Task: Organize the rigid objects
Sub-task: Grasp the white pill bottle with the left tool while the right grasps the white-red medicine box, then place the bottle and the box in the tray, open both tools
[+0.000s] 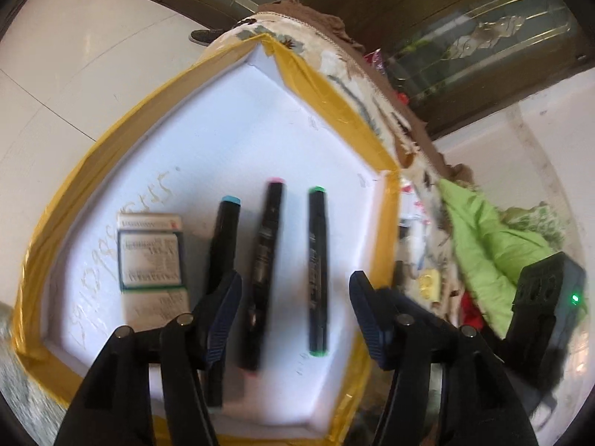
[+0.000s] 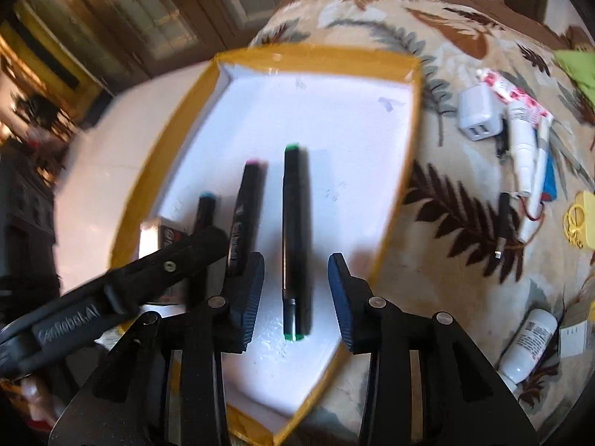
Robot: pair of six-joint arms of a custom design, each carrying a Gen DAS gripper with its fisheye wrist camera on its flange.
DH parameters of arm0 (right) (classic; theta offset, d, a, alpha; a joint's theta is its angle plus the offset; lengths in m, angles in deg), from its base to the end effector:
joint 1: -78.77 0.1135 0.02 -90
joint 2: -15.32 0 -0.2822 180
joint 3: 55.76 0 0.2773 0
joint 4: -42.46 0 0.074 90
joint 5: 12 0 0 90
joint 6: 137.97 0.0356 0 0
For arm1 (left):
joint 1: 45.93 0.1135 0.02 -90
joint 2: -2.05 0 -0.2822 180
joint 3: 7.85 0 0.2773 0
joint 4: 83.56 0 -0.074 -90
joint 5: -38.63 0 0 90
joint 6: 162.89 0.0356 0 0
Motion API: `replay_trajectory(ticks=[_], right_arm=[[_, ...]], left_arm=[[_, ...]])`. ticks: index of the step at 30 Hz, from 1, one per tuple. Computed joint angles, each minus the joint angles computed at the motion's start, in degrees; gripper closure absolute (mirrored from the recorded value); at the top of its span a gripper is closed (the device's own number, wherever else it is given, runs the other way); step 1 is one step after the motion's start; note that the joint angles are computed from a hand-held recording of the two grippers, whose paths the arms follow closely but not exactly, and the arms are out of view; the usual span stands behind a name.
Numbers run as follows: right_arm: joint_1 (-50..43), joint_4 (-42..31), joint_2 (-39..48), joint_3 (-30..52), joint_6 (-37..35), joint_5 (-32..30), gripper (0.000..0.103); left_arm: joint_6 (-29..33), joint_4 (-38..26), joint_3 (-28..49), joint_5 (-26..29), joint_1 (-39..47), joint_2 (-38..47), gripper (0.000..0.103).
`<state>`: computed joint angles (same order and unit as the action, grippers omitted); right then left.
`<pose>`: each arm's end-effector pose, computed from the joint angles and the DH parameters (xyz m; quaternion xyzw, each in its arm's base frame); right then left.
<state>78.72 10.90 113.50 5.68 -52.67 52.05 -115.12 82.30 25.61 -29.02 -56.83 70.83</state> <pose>0.3216 0.0153 0.1285 -0.0811 0.9545 0.2127 0.1924 0.2072 -0.0537 0.1350 -0.1838 0.9042 -0.3146 0.2227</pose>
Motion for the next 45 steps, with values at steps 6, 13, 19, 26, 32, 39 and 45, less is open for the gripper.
replay_trajectory(ticks=[6, 13, 19, 26, 32, 39, 45], right_arm=[[-19.0, -0.1, -4.9, -3.8, 3.9, -8.5, 0.067], [-39.4, -1.0, -5.3, -5.3, 11.9, -6.8, 0.058], [-42.0, -3.7, 5.1, 0.7, 15.6, -4.8, 0.056], [-41.0, -2.7, 8.9, 3.7, 17.4, -3.7, 0.056], [-40.4, -4.7, 13.6, 7.2, 18.1, -3.2, 0.056], [-40.5, -2.4, 11.4, 5.8, 16.7, -4.8, 0.063], [-42.4, 1.6, 9.7, 4.0, 17.5, -8.5, 0.063]], left_arm=[[-6.1, -0.2, 0.5, -5.1, -13.3, -5.0, 0.041], [-9.0, 0.3, 5.1, -12.8, -29.8, -0.5, 0.041], [-8.0, -1.0, 7.1, -16.3, -34.8, 2.5, 0.041], [-8.1, 0.7, 7.2, -15.7, -34.9, 5.5, 0.041], [-6.4, -1.6, 11.2, -18.0, -37.0, 9.6, 0.041], [1.4, -9.3, 27.1, -18.5, -40.2, 24.4, 0.039], [3.7, -10.8, 36.4, -15.1, -40.6, 36.9, 0.040]])
